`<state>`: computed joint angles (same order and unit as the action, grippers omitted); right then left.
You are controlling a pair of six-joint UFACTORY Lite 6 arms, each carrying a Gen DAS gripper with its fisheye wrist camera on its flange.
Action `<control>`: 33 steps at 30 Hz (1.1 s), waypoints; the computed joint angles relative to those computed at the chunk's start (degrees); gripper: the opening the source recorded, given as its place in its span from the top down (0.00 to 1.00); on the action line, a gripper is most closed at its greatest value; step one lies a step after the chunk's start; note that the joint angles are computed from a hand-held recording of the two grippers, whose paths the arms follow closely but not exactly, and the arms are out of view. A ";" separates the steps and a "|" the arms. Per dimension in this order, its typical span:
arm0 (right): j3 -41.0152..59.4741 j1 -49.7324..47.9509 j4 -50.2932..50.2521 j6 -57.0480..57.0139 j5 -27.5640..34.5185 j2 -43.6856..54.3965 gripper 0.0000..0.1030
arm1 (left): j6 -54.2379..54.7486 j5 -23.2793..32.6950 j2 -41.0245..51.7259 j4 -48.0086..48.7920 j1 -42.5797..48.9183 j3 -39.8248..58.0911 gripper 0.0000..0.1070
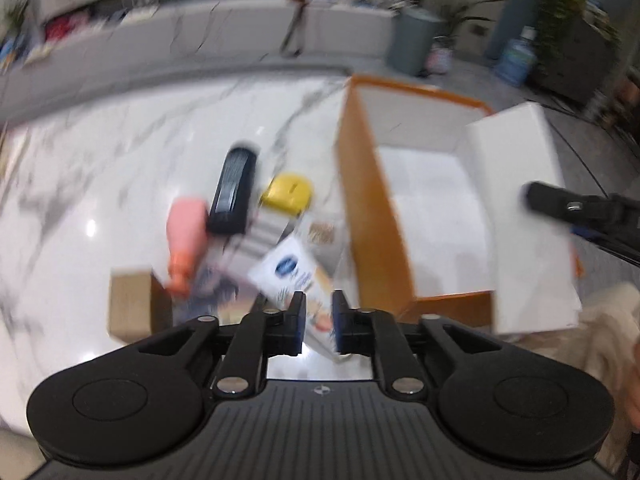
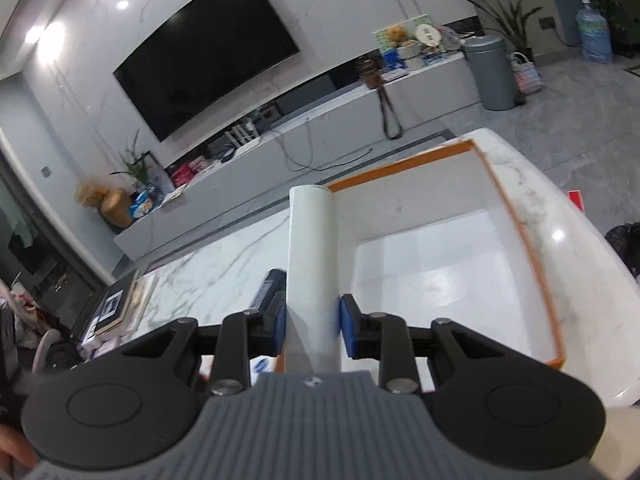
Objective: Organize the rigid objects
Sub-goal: 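Lift the white carton over the orange box with the right tool while the left tool lifts the Vaseline tube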
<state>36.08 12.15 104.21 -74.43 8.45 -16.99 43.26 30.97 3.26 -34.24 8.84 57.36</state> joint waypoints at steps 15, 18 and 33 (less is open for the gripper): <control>11.84 -6.98 10.78 -9.97 8.81 21.57 0.74 | -2.18 -9.04 22.07 -16.78 -0.63 6.25 0.47; 14.41 -6.96 5.89 -4.22 8.63 25.31 0.74 | 3.20 -8.72 23.03 -22.97 0.00 6.00 0.57; 20.78 -7.50 -14.54 15.61 7.40 32.62 0.74 | 20.46 -4.71 3.52 -29.19 -0.61 3.01 0.85</control>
<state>56.86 4.65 89.66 -58.83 15.84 15.63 63.71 26.25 6.78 -63.44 8.23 60.36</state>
